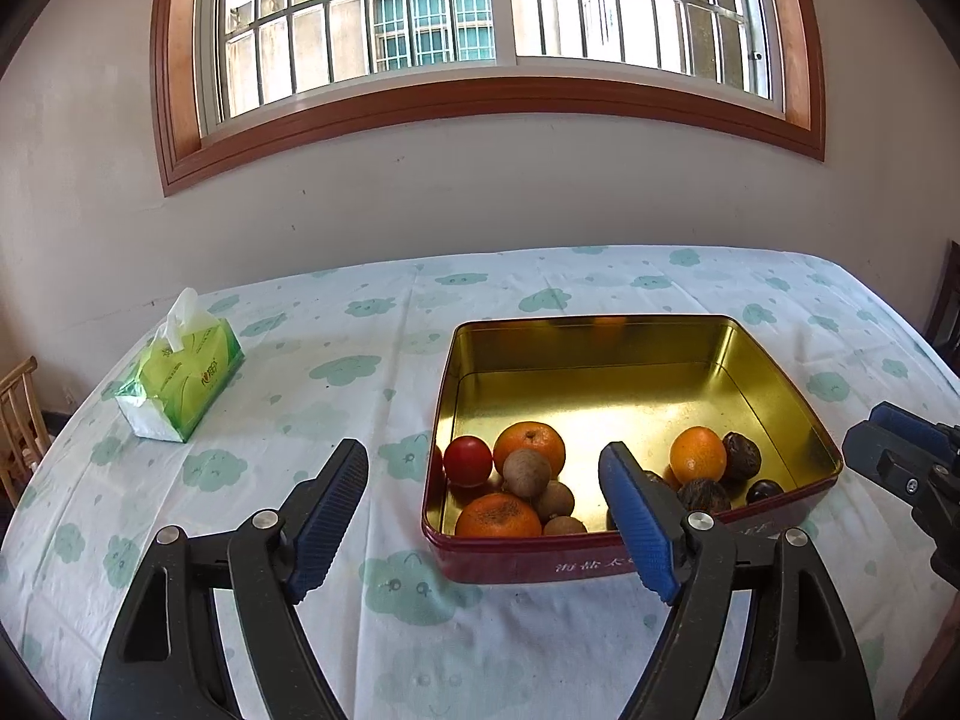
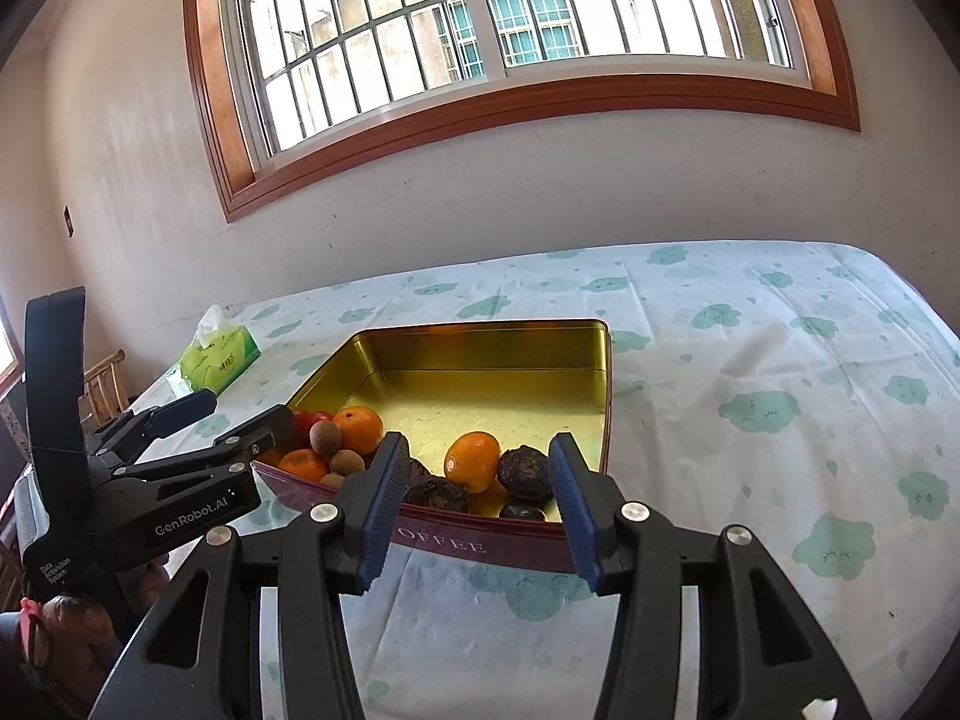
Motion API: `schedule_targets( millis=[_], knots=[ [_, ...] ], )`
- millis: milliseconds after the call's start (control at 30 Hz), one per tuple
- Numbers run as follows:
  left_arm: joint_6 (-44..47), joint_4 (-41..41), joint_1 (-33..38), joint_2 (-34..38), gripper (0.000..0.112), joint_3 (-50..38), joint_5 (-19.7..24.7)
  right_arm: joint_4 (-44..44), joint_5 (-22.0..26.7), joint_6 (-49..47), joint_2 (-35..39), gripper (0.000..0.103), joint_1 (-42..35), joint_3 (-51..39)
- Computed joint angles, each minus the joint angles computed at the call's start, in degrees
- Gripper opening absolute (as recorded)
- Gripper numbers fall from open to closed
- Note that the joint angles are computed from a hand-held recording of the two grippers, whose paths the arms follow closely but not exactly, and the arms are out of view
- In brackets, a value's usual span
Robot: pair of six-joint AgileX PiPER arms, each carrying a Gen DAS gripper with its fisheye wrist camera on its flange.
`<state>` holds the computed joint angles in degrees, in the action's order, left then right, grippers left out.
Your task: Organize fruits
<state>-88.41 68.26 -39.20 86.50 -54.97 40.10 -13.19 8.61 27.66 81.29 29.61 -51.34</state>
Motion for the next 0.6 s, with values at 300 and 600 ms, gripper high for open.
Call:
schedule_targets(
  millis=[300, 600],
  knots=[
    [-1.42, -1.33, -6.48, -6.60, 0.080, 4.64, 6.65, 3.09, 2.88, -2.81, -8.11, 0.049, -2.15, 6.54],
    [-3.43, -1.04, -12.74, -11.62, 0.080, 6.48, 12.75, -21.64, 6.26, 23.72, -11.68, 0.050, 8.45, 7.63]
  ],
)
